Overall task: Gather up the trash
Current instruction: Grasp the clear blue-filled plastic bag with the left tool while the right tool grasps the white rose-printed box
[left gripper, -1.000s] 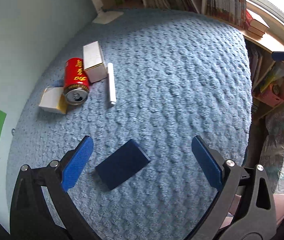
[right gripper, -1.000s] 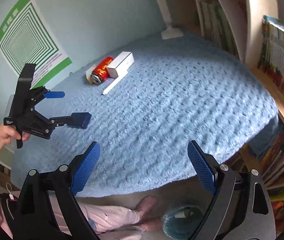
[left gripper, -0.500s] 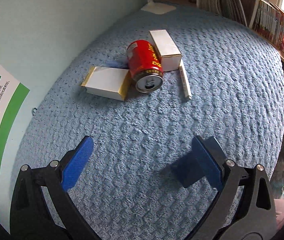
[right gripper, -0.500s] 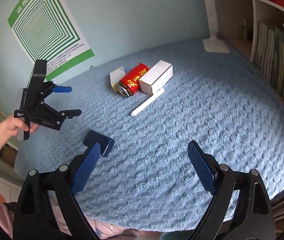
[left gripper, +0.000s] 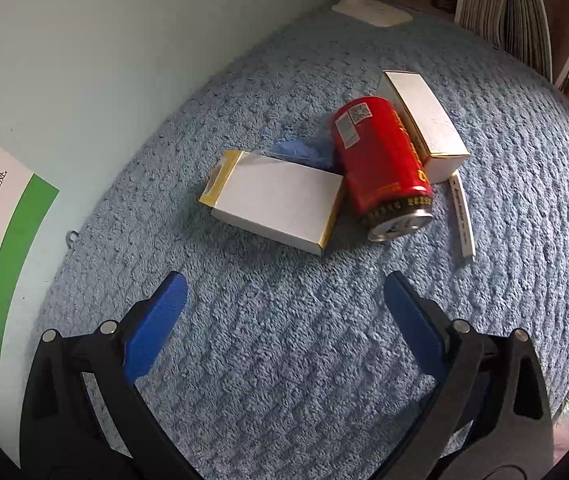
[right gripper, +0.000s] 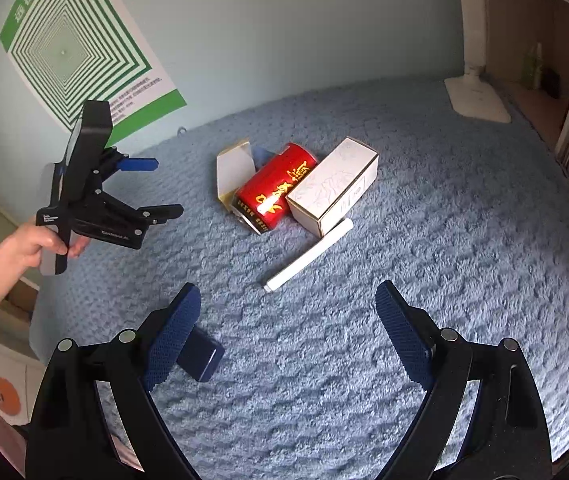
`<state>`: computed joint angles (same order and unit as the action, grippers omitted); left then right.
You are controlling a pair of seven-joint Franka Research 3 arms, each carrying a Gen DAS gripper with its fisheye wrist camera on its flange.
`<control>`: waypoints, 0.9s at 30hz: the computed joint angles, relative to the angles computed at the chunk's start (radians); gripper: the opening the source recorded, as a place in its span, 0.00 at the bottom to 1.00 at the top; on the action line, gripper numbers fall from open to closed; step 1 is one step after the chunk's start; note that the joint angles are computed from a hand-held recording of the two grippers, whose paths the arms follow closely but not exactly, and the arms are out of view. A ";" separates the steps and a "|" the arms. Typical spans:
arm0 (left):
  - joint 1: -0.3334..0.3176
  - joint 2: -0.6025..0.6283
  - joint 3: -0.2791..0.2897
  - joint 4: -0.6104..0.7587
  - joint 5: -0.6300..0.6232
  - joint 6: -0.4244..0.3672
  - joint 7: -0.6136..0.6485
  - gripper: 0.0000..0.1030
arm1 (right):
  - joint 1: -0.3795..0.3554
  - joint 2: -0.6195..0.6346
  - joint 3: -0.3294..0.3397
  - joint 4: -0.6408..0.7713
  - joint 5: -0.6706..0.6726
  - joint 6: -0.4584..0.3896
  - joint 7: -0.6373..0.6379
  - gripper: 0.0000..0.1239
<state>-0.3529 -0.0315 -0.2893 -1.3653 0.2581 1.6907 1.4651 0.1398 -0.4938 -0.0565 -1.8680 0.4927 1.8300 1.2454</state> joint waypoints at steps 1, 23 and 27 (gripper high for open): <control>0.002 0.020 0.001 0.019 0.006 -0.004 -0.004 0.93 | 0.002 0.021 0.001 0.014 0.003 0.002 0.004 0.71; -0.048 0.421 0.045 0.461 -0.025 -0.061 0.230 0.93 | -0.001 0.401 0.035 0.272 0.023 0.011 0.118 0.71; -0.059 0.495 0.056 0.565 -0.052 -0.105 0.264 0.91 | 0.002 0.447 0.048 0.304 0.004 -0.001 0.153 0.71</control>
<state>-0.4120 0.4639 -0.2331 -0.8000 0.2062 1.5859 1.7296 0.1414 -0.0471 -0.0081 -1.5644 0.4965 1.8292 1.3988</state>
